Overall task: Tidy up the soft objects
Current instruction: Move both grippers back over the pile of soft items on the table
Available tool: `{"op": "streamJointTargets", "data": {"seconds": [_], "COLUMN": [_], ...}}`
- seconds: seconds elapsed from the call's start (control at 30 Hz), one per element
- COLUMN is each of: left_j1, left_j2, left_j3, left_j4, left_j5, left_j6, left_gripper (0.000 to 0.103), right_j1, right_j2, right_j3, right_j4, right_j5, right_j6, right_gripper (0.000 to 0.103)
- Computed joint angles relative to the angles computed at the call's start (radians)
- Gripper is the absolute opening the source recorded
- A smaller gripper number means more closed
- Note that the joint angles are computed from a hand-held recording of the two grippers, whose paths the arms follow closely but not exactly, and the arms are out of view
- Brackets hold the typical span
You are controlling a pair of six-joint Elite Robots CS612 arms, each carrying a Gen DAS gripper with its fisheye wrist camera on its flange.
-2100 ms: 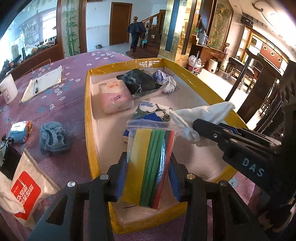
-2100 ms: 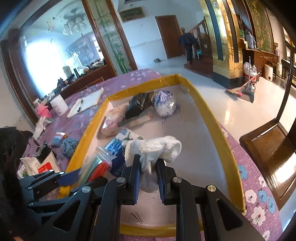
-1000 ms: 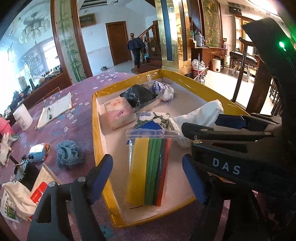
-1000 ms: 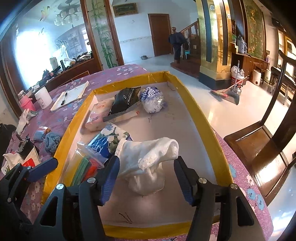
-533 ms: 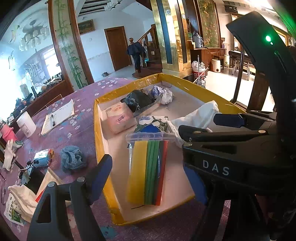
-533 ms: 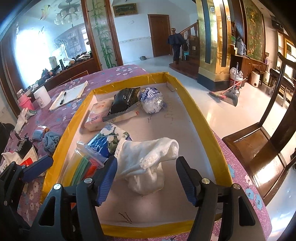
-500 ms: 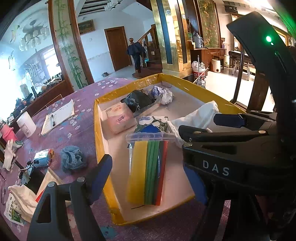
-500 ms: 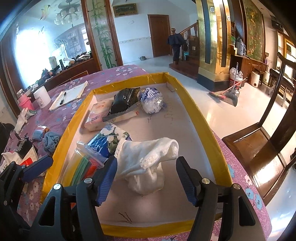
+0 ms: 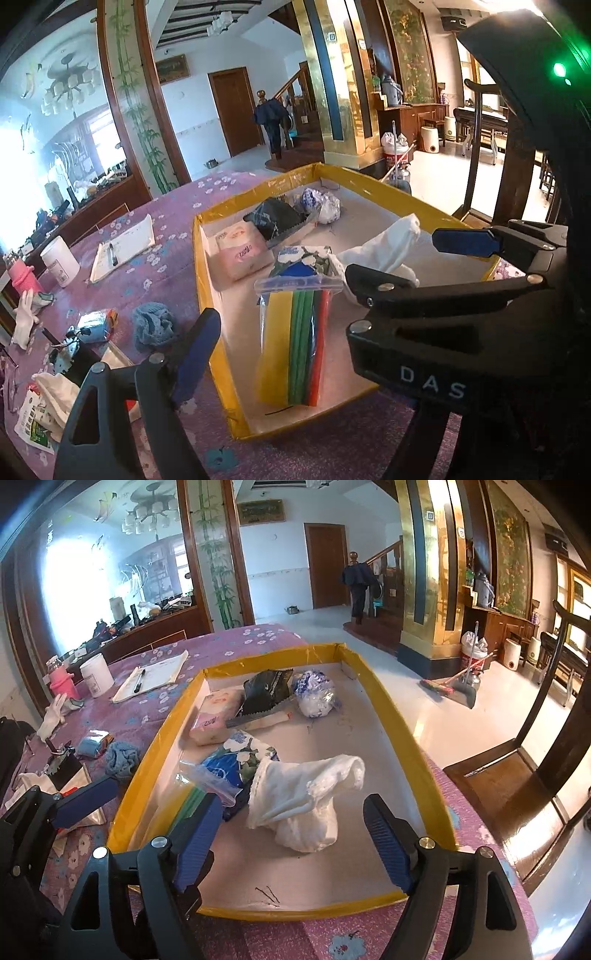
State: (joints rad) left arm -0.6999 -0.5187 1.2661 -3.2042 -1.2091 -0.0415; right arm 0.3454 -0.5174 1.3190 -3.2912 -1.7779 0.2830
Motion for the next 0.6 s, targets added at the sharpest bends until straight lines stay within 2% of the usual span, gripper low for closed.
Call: {"op": "streamJointTargets", "data": {"seconds": [0.37, 0.6], "left_j1": [-0.001, 0.013], "left_j2": [-0.005, -0.018], "left_j3": [0.014, 0.025], "left_j4": [-0.045, -0.039], "left_j5": [0.001, -0.015], "left_j6": [0.002, -0.058], "left_gripper": [0.082, 0.082], "right_j1": [0.010, 0.020], "right_j2": [-0.036, -0.061], "right_j3": [0.053, 0.088], "right_j4": [-0.066, -0.109], "right_j5": [-0.052, -0.080], "right_j6": [-0.001, -0.018], "right_gripper": [0.084, 0.086]}}
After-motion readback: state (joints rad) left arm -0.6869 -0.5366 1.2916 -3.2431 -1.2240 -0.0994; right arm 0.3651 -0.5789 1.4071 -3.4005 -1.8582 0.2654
